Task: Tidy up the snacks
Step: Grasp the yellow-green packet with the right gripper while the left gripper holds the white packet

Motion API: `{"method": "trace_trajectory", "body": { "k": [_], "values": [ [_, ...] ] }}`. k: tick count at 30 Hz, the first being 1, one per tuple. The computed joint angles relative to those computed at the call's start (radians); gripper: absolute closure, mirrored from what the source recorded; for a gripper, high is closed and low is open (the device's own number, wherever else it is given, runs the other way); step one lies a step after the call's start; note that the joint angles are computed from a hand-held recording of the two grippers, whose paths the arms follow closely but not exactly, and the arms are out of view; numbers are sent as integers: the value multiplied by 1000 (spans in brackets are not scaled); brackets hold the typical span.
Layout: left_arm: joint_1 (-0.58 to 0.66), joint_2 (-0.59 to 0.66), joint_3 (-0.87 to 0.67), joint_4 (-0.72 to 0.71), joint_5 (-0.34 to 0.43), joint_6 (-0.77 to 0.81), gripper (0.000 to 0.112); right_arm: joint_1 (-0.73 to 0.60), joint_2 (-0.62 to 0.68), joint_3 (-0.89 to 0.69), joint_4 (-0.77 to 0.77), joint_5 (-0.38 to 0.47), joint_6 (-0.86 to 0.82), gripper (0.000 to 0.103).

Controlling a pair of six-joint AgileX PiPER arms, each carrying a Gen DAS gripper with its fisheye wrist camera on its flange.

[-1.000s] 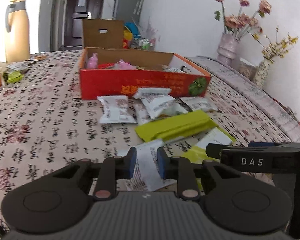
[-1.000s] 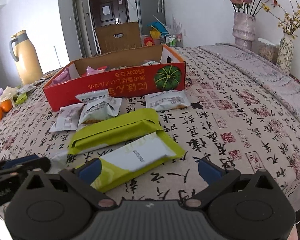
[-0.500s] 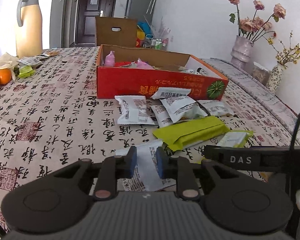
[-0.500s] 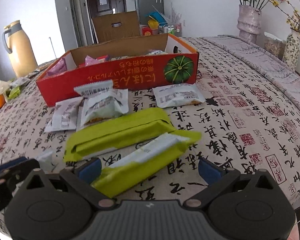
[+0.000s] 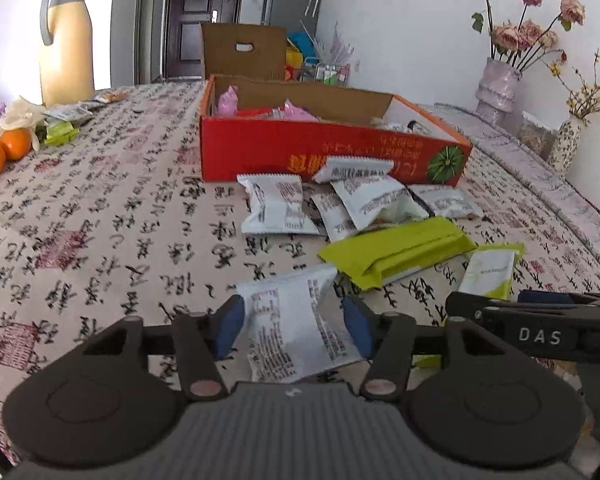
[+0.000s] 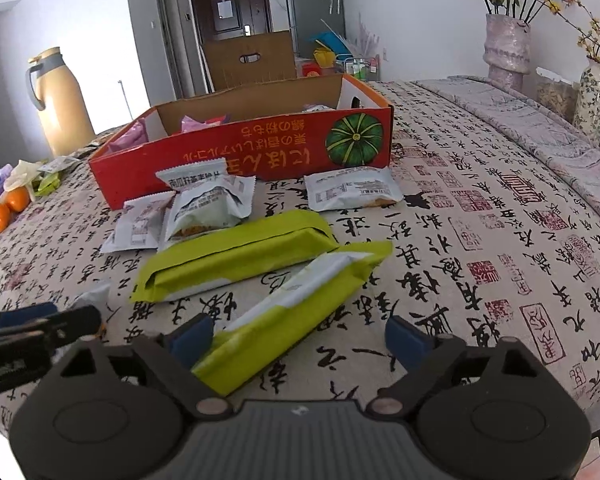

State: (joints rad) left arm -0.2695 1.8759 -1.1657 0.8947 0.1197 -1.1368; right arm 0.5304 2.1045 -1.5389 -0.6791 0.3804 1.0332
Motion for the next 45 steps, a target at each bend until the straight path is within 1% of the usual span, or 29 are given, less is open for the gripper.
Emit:
{"method": "trace_trajectory", "body": {
  "k": [1, 2, 3, 4, 5, 6, 7, 9, 14, 16, 20, 22, 27, 35, 39, 41, 42, 45],
  "values": [
    [-2, 7, -7, -52, 7, 51, 68, -2, -7, 13, -3, -13, 5, 17],
    [-3, 12, -9, -65, 7, 63, 69, -2, -15, 27, -8, -26, 10, 20],
    [-5, 11, -6, -37, 8, 35, 69, -4, -22, 38, -2, -38, 5, 23],
    [-9, 9, -2, 14, 8, -16, 70, -7, -30, 51, 6, -55, -1, 32],
    [-10, 8, -1, 26, 7, -28, 70, -11, -38, 66, 17, -74, -7, 42],
    [-11, 7, 0, 38, 10, -40, 71, -15, -47, 80, 33, -94, -16, 46],
    [-13, 6, 2, 49, 12, -50, 71, -19, -53, 91, 50, -111, -29, 56],
    [-15, 4, 3, 69, 14, -70, 71, -22, -62, 105, 48, -124, -22, 60],
    [-24, 0, 0, 111, 28, -116, 71, -51, -89, 159, 60, -186, -2, 75],
    [-29, -5, 1, 135, 32, -141, 71, -63, -100, 181, 41, -209, 30, 78],
    [-38, -11, -5, 163, 44, -169, 71, -85, -122, 222, -98, -243, 185, 84],
    [-43, -13, -9, 178, 49, -182, 71, -97, -130, 235, -126, -261, 216, 84],
    [-50, -13, -22, 189, 64, -192, 71, -114, -135, 252, -254, -293, 349, 84],
    [-58, -16, -59, 185, 85, -184, 71, -133, -146, 252, -737, -319, 819, 84],
    [-61, -6, -102, 146, 97, -139, 71, -144, -144, 231, -887, -322, 959, 84],
    [-61, 2, -127, 125, 101, -115, 71, -149, -139, 214, -890, -323, 956, 84],
    [-60, 8, -141, 113, 103, -101, 71, -152, -134, 201, -867, -327, 929, 84],
    [-58, 22, -183, 84, 112, -65, 71, -159, -117, 157, -710, -332, 762, 84]
  ]
}}
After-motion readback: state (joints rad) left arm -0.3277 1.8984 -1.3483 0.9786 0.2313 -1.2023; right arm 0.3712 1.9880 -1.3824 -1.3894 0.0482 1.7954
